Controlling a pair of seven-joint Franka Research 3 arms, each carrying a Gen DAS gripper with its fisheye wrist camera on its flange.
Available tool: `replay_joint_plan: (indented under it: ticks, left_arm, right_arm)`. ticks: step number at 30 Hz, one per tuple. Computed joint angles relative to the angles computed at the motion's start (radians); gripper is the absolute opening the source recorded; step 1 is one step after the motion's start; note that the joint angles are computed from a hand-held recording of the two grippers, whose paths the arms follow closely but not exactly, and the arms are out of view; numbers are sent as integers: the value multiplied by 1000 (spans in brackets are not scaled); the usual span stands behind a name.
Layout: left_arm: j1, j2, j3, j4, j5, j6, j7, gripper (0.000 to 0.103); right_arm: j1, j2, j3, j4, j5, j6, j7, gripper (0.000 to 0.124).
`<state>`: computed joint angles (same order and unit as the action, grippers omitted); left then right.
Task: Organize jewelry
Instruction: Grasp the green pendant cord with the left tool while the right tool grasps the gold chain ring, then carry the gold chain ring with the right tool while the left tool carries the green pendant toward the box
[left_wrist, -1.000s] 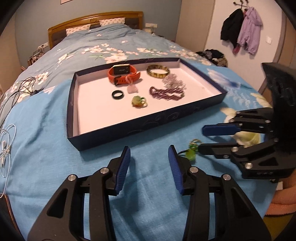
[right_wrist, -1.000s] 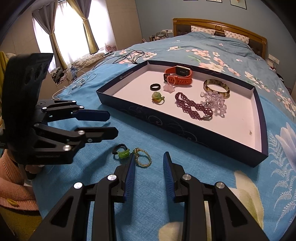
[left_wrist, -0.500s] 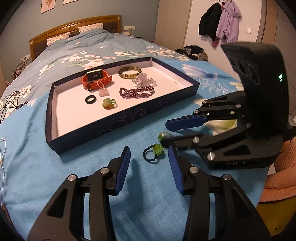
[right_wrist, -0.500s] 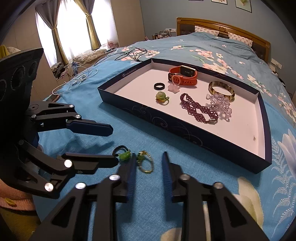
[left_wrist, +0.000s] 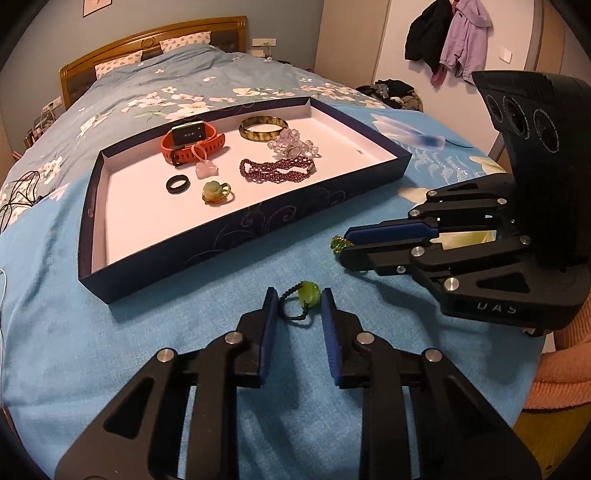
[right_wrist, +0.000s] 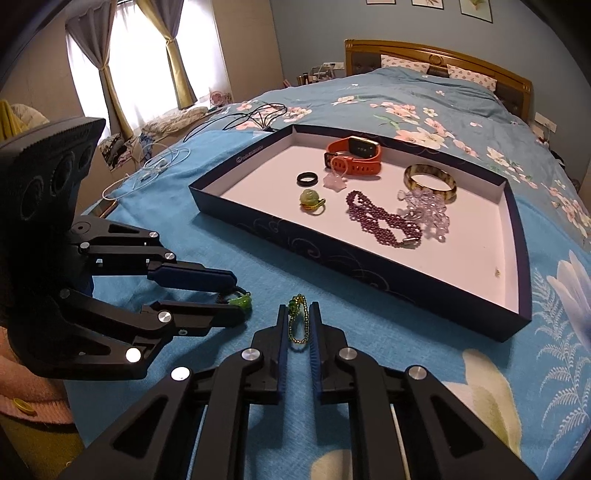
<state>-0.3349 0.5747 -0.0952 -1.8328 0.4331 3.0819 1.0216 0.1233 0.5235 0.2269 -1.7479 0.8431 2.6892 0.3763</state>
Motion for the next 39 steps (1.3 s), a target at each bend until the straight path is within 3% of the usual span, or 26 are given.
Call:
replay_joint_plan:
  ticks: [17, 39]
  left_arm:
    - [-45, -27, 62, -36, 6, 62, -68, 21]
    - [-229, -81, 295, -84, -22, 184, -135, 21]
  right_arm:
    - [-34, -27, 19, -27, 133, 18, -74, 9]
    - [-39, -52, 5, -9, 297, 42, -169, 9]
